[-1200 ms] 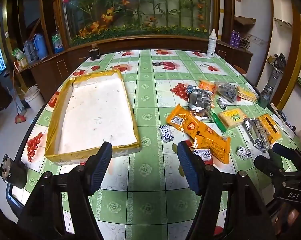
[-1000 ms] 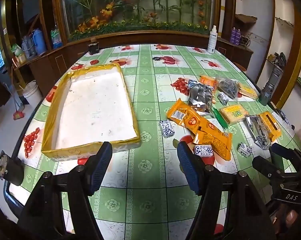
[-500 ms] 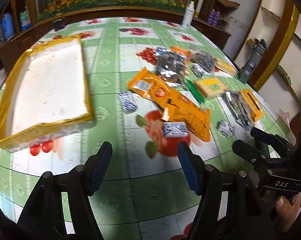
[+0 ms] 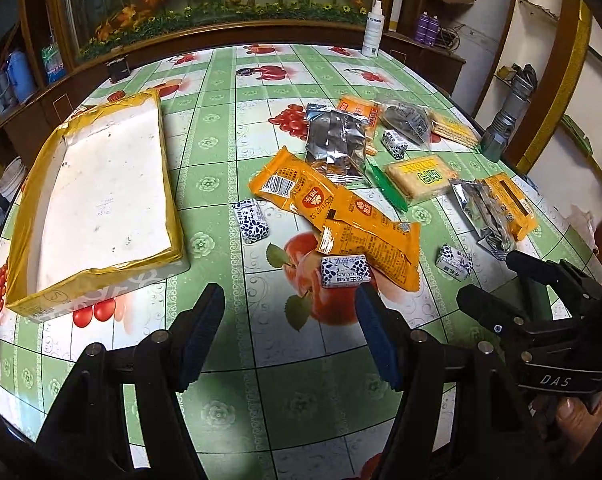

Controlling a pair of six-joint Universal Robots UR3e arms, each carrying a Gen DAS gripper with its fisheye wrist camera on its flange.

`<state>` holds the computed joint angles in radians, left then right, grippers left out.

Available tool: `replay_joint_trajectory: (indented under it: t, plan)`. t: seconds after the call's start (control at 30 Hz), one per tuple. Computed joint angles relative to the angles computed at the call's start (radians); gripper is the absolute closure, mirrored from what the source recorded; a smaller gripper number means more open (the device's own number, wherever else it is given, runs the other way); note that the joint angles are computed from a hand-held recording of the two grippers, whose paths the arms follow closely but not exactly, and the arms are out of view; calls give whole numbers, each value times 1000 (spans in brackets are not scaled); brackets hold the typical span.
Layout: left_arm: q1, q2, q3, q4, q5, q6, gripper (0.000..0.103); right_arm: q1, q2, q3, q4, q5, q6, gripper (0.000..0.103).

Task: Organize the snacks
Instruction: 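Move the left tool toward a white-blue candy while the right tool approaches another candy, then close the left tool on a white-blue candy while the right tool grasps another candy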

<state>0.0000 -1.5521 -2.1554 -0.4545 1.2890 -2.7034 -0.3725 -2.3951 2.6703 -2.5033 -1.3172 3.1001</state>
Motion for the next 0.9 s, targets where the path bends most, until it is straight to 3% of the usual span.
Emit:
replay_joint_trajectory:
  t: [0.3,0.5,0.6,0.67,0.77,0.9]
  plan:
    - [3,-6,2,-36,-33,-10,36,77,104,-16,-85,-57,31,5]
    - [-15,-50,42,-85,-71,26,36,46,114,-3,-114,8,-33,8]
    - [-57,-101,86,-86,-61,18,36,45,185,-10,-158,20,-63,18]
    - [-75,-135,114,-90,-58,9,36,47,250,-23,-185,21,-80,34]
    - [-87,-180,157,-112,-65,-10,36,24,281,-30,-177,51,-105,44]
    - [-112,-227,173,-61,-27,-30,38,0,296,-47,-154,65,-136,46]
